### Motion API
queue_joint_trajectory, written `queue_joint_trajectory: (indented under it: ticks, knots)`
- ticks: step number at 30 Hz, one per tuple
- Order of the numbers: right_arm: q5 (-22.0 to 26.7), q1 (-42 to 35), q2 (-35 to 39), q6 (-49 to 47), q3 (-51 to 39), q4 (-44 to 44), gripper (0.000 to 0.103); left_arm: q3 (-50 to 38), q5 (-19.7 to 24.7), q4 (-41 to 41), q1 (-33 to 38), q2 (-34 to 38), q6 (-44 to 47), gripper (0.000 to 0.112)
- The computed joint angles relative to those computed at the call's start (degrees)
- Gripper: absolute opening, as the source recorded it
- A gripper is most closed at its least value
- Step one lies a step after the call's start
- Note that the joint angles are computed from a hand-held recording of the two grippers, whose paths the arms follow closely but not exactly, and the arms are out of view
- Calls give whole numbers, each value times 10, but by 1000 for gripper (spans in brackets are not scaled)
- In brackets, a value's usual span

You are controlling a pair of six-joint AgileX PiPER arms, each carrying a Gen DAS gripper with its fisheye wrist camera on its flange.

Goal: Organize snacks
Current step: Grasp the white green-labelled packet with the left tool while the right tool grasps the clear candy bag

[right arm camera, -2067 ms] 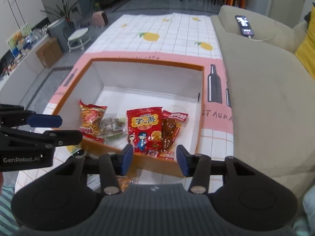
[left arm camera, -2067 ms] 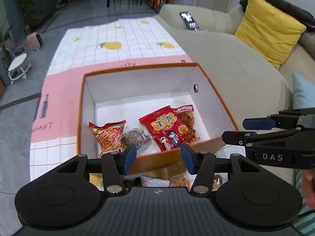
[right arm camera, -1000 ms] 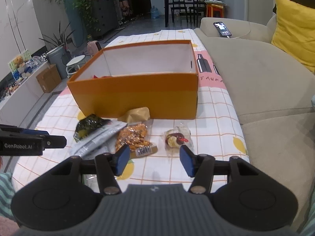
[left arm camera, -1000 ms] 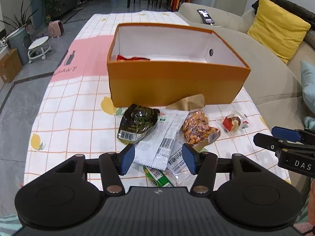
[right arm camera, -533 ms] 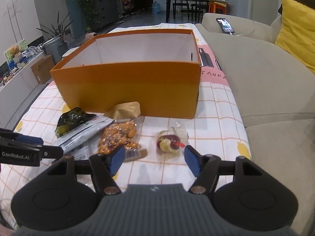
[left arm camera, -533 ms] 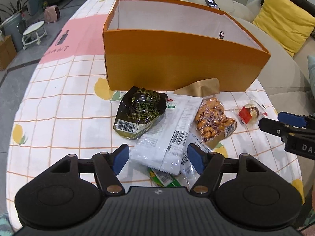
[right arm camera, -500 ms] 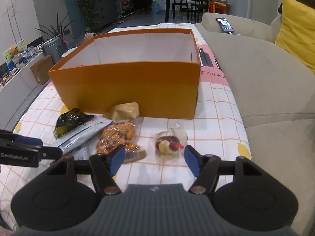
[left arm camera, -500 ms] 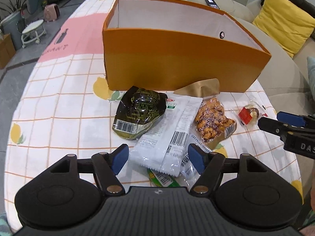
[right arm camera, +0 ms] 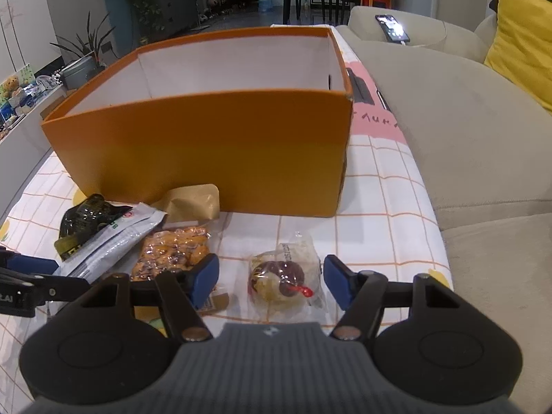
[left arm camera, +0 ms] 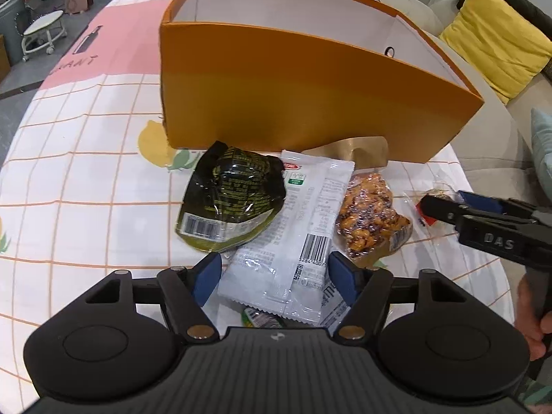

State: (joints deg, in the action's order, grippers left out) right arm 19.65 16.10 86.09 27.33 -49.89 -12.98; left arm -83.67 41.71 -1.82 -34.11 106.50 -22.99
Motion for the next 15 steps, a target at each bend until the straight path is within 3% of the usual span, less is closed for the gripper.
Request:
queue_joint_trajectory:
  ticks: [2,8,15]
  knots:
    - [10,2,2,-8,-2,7,45,-3,1,-5,-2,-2,4,72]
    - [25,15,-17,15,3,-14,42,-11,15,-70,-7,-11,53,67]
    - [96,20,-76,-34,17,66,42,-27,61,-60,-47,-15,57,68]
